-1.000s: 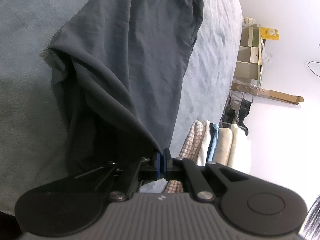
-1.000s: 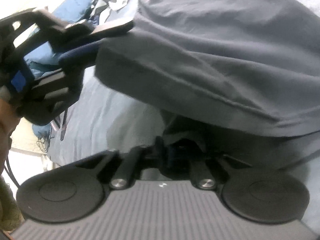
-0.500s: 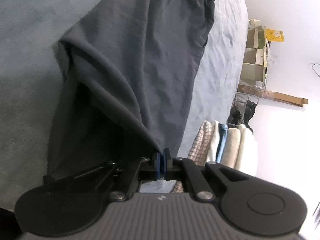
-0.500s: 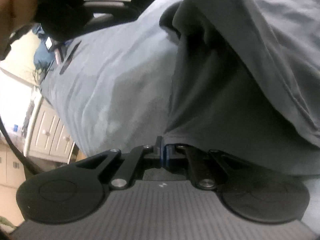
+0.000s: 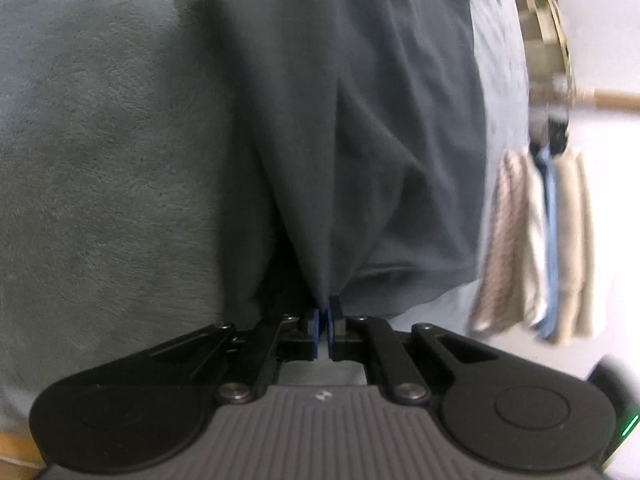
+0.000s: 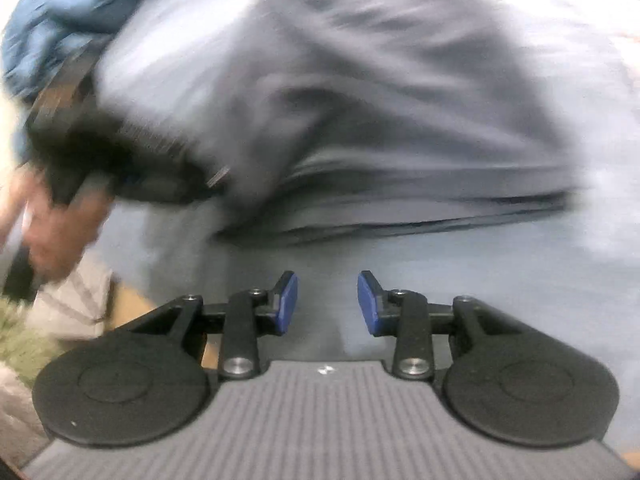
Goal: Fold clothes
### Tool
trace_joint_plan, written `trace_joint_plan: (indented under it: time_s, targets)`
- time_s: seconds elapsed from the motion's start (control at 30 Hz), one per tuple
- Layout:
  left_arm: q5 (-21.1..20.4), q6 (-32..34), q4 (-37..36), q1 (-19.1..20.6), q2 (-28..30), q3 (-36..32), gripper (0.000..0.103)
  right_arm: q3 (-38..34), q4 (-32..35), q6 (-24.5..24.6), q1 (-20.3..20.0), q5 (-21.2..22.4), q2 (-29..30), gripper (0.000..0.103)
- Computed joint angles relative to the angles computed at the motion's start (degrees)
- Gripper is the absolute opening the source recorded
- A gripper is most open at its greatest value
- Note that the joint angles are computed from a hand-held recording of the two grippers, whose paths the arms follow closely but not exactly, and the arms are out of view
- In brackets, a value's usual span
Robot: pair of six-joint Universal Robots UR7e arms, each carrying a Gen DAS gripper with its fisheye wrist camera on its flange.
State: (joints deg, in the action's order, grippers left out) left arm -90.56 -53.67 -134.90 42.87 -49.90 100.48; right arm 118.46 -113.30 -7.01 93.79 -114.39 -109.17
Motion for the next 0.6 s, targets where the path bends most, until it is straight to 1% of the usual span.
trace_joint_plan:
  time_s: [0.13,0.2,0.3,0.37,0.4,0.47,0.53,0.57,0.6]
  targets:
    - [-0.65,3.33,1.64,0.59,0.64,-1.29,0.004,-1.47,-7.15,-2.74,-1.67,-7.15,1.25,0.032]
    - [-1.39,4.66,2.40,0.96,0.88,-2.15,0.005,-1.48,-11.00,-4.21,-2.77,-8.83,2.90,0.032]
    - [-3.33,5.59,1.71,1.65,0.88,-2.46,0.005,-1.81,-13.88,-5.02,-4.85,-9.49,4.76,0.032]
    - [-5.31,4.51,-0.13,2.40,0.71,-1.84,0.006,-1.95,-14.89,-4.85,-5.55,-10.22,5.68,0.032]
    - [-6.73,3.13,-1.72,3.00,0.56,-1.13,0.006,-1.88,-15.17,-4.78,-5.60,-9.83,5.53,0.032]
    - [-10.04,-0.98,-7.10,4.34,0.17,1.07,0.006,-1.81,-15.55,-5.48,-5.27,-9.23,5.21,0.032]
    - [-13.14,-5.58,-15.09,5.37,0.06,3.65,0.006,-1.40,-15.90,-6.04,-4.33,-9.69,5.33,0.032]
    - [-12.76,-5.92,-16.22,5.34,-0.09,3.99,0.006,-1.25,-15.69,-5.92,-4.13,-9.28,5.25,0.032]
    - [-11.82,-5.01,-14.95,5.12,-0.17,3.62,0.006,-1.13,-15.49,-5.95,-3.94,-8.66,5.01,0.032]
